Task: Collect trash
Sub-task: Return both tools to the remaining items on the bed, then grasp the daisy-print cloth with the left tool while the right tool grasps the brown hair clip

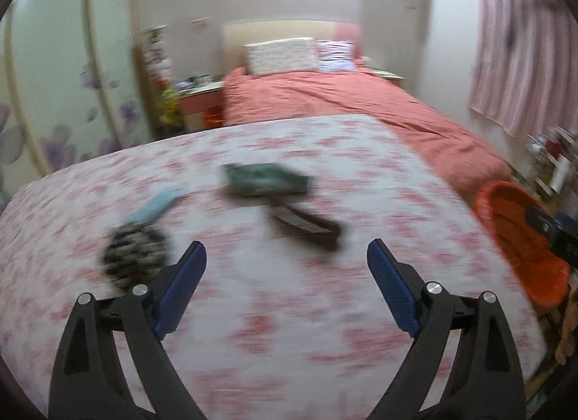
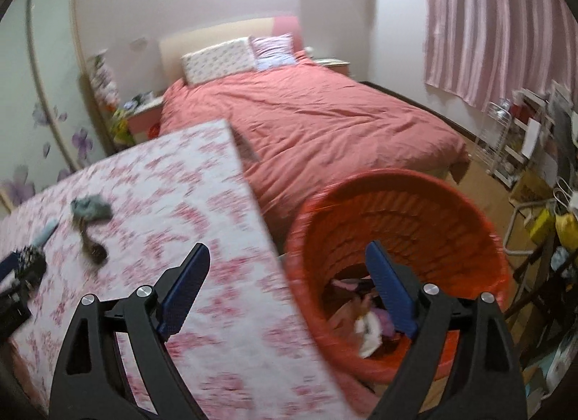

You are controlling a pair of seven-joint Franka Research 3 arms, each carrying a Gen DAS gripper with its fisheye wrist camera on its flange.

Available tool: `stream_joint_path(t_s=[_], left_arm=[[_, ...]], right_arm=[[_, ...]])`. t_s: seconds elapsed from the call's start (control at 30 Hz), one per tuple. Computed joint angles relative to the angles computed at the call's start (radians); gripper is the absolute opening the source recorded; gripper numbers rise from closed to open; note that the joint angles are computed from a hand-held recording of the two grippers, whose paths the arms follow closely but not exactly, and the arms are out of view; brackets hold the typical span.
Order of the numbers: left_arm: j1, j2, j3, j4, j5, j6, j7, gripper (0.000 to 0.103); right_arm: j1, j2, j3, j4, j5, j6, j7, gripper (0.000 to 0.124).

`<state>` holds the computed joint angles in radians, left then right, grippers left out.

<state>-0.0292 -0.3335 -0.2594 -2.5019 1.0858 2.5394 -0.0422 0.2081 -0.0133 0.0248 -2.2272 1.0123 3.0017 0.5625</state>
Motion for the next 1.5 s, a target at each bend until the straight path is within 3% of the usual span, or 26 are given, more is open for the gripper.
stream_joint_path(t_s=[0.27,0.5,0.57,0.67,0.73,0.83,1.07,1.3,1.43,1.5], left_arm=[[0.095,-0.175,0.059,-0.170,-0.072,-0.036,-0.006,0.095],[0.161,-0.109,0.071,-0.162,-0.098,0.009,0.036,0.096],[0.171,-0.082,0.080,-0.157,-0.103,0.030,0.039,0.092],[0.186,-0.053,0.102,-0.153,-0.110,0.086,0.049,0.073],[0.198,-0.035,0.115,-0.152,-0.113,0.135,0.058,0.044],[0.204,-0.039,0.114,-0.164,-0.132,0.174,0.085,0.030],[0.210,-0.070,0.078,-0.195,-0.141,0.163,0.119,0.029],[0.214,-0.065,0.080,-0.198,-0.169,0.176,0.139,0.032],[0.218,-0.066,0.079,-0.201,-0.175,0.184,0.145,0.033],[0.220,-0.063,0.077,-0.197,-0.178,0.182,0.149,0.033]], right_arm=[[0.062,-0.009,0.040,-0.039,-0.092,-0.023,0.044,0.087],[0.087,-0.002,0.048,-0.045,-0.180,-0.080,0.106,0.087],[0.091,0.003,0.051,-0.045,-0.186,-0.085,0.116,0.087],[0.096,0.009,0.055,-0.034,-0.170,-0.096,0.104,0.087],[0.103,0.019,0.063,-0.021,-0.153,-0.097,0.098,0.087],[0.109,0.029,0.071,0.003,-0.100,-0.119,0.055,0.087],[0.132,0.097,0.110,0.087,-0.063,-0.126,0.016,0.087],[0.148,0.165,0.128,0.156,-0.203,-0.152,0.134,0.078],[0.159,0.192,0.122,0.171,-0.330,-0.167,0.240,0.054],[0.141,0.189,0.135,0.171,-0.314,-0.190,0.237,0.050]])
